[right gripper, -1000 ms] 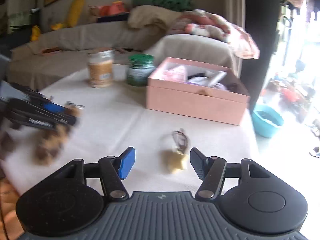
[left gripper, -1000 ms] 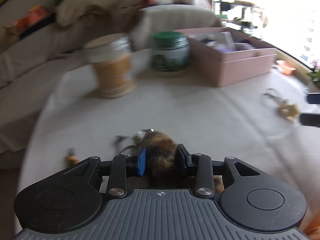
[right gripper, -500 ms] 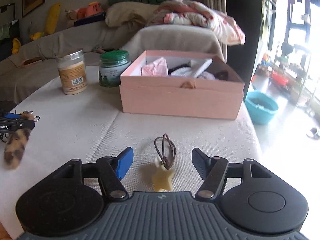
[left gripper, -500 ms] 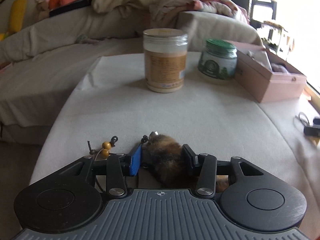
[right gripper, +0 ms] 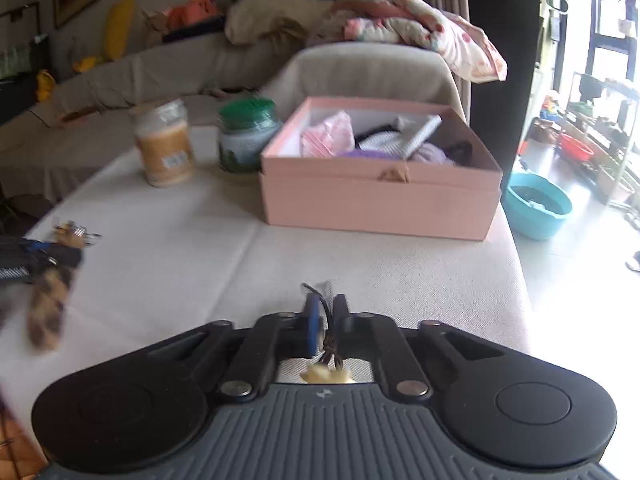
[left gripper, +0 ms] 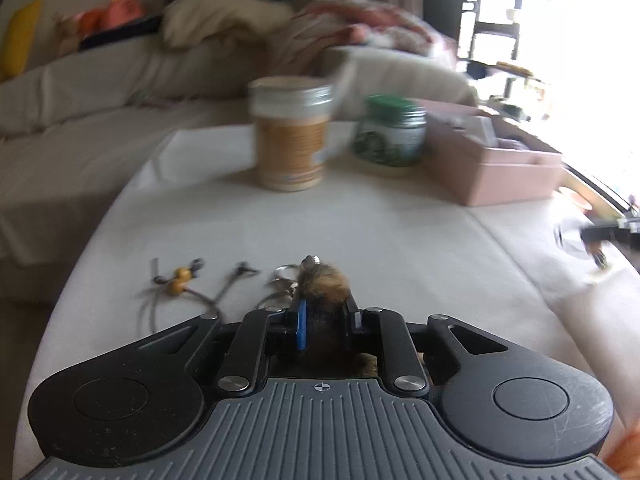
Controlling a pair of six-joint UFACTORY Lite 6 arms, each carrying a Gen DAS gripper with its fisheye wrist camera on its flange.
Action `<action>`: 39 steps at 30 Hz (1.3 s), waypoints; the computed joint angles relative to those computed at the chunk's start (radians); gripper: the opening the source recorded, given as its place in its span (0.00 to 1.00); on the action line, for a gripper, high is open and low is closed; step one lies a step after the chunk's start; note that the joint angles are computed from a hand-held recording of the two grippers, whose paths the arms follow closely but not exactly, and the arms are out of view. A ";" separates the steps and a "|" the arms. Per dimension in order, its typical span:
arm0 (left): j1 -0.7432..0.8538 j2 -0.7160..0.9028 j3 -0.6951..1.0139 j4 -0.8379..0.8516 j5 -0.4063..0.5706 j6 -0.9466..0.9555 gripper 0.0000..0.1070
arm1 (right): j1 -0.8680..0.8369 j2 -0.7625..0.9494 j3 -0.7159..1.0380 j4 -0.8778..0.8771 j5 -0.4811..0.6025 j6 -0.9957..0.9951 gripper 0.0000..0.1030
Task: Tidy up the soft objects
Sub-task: 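Carry the furry toy and cable over the pink box and release both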
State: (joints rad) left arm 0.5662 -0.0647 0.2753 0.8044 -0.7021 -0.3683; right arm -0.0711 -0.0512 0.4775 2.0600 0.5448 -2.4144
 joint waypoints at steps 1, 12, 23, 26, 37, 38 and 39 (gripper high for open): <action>0.009 -0.048 -0.022 0.076 -0.014 -0.052 0.17 | -0.035 -0.058 -0.020 -0.091 0.011 0.074 0.05; -0.254 -0.613 0.305 0.553 0.079 -0.727 0.16 | -0.587 -0.425 0.088 -0.627 0.485 0.568 0.05; -0.648 0.018 1.067 0.306 0.318 -0.554 0.17 | -0.663 -0.184 0.275 -0.516 0.480 0.481 0.05; -0.672 0.201 1.233 0.279 0.330 -0.527 0.17 | -0.627 -0.098 0.326 -0.495 0.429 0.450 0.05; -0.597 0.839 1.876 0.918 0.319 -1.310 0.17 | -0.440 0.240 0.574 -0.473 0.224 0.454 0.05; -0.585 0.924 1.970 0.999 0.283 -1.415 0.17 | -0.422 0.258 0.584 -0.471 0.205 0.452 0.05; -0.580 0.998 2.051 1.080 0.252 -1.519 0.17 | -0.402 0.280 0.600 -0.469 0.183 0.454 0.05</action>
State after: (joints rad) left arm -0.0136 0.9334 2.3260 1.8842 -0.4501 -1.8876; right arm -0.4734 0.2286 1.0773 1.5915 0.7273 -1.9599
